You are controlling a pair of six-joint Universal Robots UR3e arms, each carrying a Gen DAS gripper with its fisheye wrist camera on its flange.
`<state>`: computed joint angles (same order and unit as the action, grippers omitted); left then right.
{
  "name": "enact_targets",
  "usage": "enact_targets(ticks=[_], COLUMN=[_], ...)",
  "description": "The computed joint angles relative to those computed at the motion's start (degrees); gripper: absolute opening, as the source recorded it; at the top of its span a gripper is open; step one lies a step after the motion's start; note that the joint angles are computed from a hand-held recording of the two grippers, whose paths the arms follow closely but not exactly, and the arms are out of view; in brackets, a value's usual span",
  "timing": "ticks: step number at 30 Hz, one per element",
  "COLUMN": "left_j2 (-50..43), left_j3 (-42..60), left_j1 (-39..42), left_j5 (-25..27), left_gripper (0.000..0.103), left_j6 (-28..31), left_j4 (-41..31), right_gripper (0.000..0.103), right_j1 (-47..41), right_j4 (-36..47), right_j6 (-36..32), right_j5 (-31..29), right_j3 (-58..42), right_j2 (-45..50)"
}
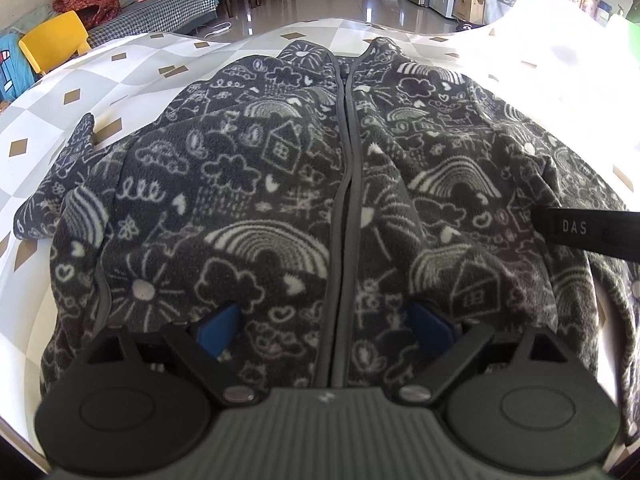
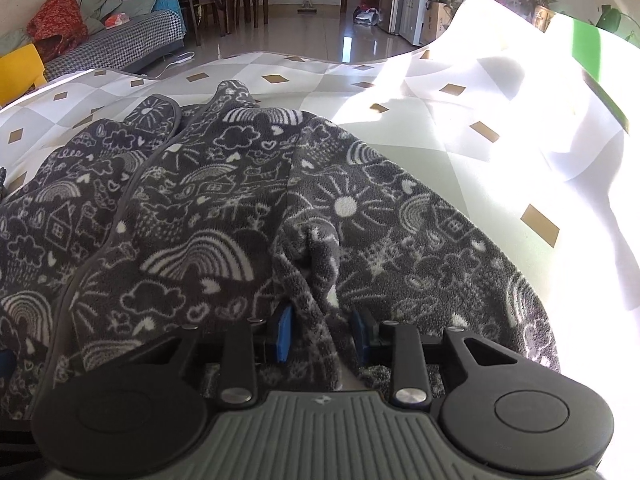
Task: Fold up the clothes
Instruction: 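Spread the fleece flat with both grippers, aligning the zipper halves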
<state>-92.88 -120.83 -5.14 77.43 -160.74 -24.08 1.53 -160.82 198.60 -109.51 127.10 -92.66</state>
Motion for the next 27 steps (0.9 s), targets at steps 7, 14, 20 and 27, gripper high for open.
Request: enact_targets(ticks=[7,14,20,27], left_j2=[-2.03,-3.97,-3.89,3.03], left_j3=[0.71,1.65,1.05,-1.65], left_j1=[-2.32,-2.82,-1.25,4.25], left_j5=[0.8,0.24,-2.9,-6.87], left_gripper=[0.096,0.099,0.102,0.103], left_j6=[-2.48,-3.53,-2.1,1.08], left_j4=[2.06,3.51,3.65,-0.92], right_gripper=[0.021,0.021,0.029,0.045], right_j1=[-0.94,-4.19,-7.62,-7.6], right_j4=[-3.16,-6.68,-10.78,-7.25], right_j6=[-2.19,-2.38,-1.72,-1.2], right_j5=[-1.06,0.27,4.38,5.56], right_j3=[-1.13,-0.3,4.03,8.78], right_j2=[3.47,4.62,1.98,-9.36])
